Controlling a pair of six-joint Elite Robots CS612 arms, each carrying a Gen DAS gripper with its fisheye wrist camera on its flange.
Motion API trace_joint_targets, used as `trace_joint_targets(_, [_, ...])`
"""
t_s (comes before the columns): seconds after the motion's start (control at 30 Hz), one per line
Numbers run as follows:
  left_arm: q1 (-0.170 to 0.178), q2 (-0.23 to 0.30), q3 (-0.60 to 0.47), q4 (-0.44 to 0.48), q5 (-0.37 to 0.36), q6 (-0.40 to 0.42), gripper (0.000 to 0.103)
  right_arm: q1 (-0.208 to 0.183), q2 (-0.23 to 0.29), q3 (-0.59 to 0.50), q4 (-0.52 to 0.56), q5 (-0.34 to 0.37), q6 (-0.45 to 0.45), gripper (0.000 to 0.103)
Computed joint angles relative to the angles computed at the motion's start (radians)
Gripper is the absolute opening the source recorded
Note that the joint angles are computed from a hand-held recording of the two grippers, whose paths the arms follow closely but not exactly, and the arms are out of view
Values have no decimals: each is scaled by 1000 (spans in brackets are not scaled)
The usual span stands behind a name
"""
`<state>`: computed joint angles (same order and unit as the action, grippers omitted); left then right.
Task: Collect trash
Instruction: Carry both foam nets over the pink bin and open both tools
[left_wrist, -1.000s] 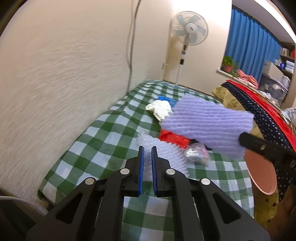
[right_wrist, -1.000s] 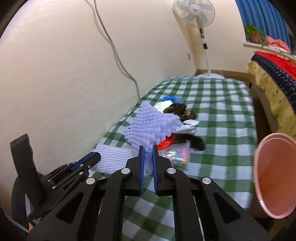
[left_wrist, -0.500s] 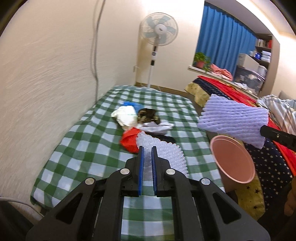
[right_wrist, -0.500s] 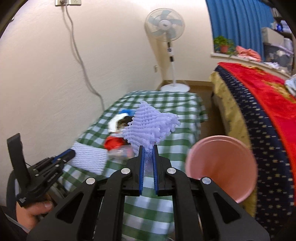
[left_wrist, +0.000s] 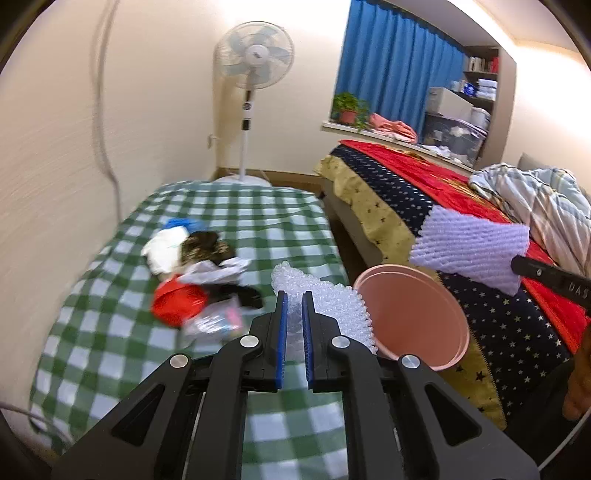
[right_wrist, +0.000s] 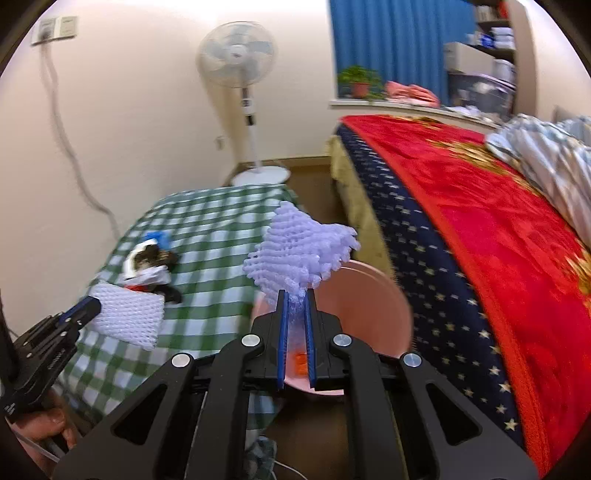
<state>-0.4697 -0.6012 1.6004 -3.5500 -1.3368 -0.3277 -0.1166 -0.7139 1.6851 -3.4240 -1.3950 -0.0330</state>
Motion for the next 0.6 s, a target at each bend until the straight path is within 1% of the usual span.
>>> trace_joint_targets(0.07, [-5,10,-27,14,-10,13,8,3,7,-4,-16,-57,9,9])
trace_joint_targets(0.2, [-13,37,-96,58,-36,38,8,2,27,-25,-7,-112,19,9])
trace_joint_targets(0.33, [-19,65,-158,110,-57,57,8,-2,45,-46,14,-136,41,9])
trace_joint_targets(0.47, [-25,94,-218,168,-77,71,8,-6,65,-72,43,-143,64,9])
trace_joint_targets(0.6, [-30,121,-270,217,-92,88,8,-9,73,-83,59,-145,79,9])
